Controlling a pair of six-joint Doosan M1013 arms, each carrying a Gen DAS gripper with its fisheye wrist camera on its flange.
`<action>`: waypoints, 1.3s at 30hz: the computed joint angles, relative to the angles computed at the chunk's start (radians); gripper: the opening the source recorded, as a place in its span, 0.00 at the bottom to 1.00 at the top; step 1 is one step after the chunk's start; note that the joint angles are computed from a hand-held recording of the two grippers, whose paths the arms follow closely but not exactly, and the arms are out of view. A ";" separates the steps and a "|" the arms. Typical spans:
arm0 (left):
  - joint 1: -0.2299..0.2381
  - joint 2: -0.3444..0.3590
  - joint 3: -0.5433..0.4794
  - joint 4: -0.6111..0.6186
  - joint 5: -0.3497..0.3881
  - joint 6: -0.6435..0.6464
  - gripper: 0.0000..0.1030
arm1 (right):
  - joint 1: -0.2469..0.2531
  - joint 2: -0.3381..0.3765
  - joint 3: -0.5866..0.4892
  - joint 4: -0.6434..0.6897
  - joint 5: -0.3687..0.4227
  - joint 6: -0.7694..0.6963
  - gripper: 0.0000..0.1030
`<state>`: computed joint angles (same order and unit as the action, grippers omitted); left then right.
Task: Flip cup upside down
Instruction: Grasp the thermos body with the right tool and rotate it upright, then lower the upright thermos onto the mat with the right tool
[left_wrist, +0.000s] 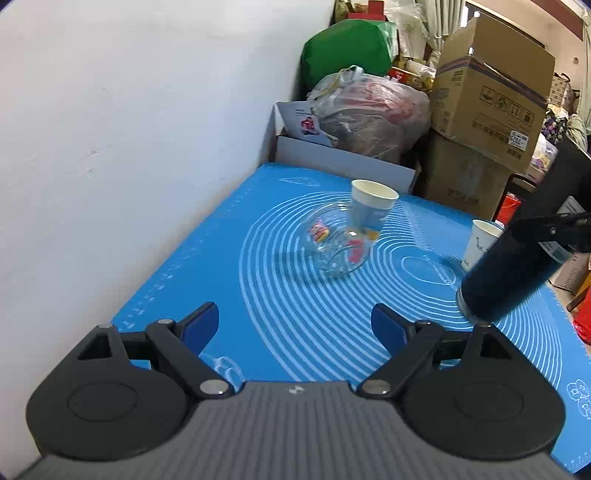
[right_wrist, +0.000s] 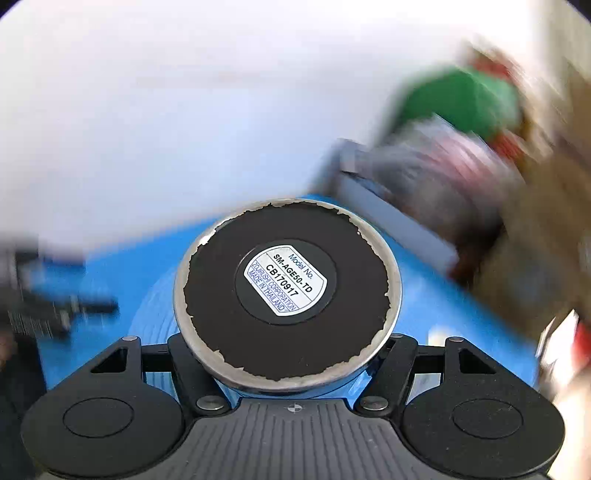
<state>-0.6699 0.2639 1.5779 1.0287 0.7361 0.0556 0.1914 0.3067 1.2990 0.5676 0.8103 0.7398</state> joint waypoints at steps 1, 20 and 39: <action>-0.001 0.004 -0.006 -0.003 -0.003 0.007 0.87 | -0.013 -0.002 0.011 0.033 -0.004 0.072 0.64; -0.013 0.036 -0.053 -0.039 0.024 0.080 0.87 | -0.035 0.015 0.099 -0.008 -0.151 0.204 0.64; -0.043 0.026 -0.071 -0.051 0.054 0.129 0.87 | -0.051 -0.071 0.188 -0.044 -0.237 0.344 1.00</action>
<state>-0.7133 0.2896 1.5073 0.9774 0.7905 0.1847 0.1407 0.2357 1.4869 0.5239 0.5736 1.0842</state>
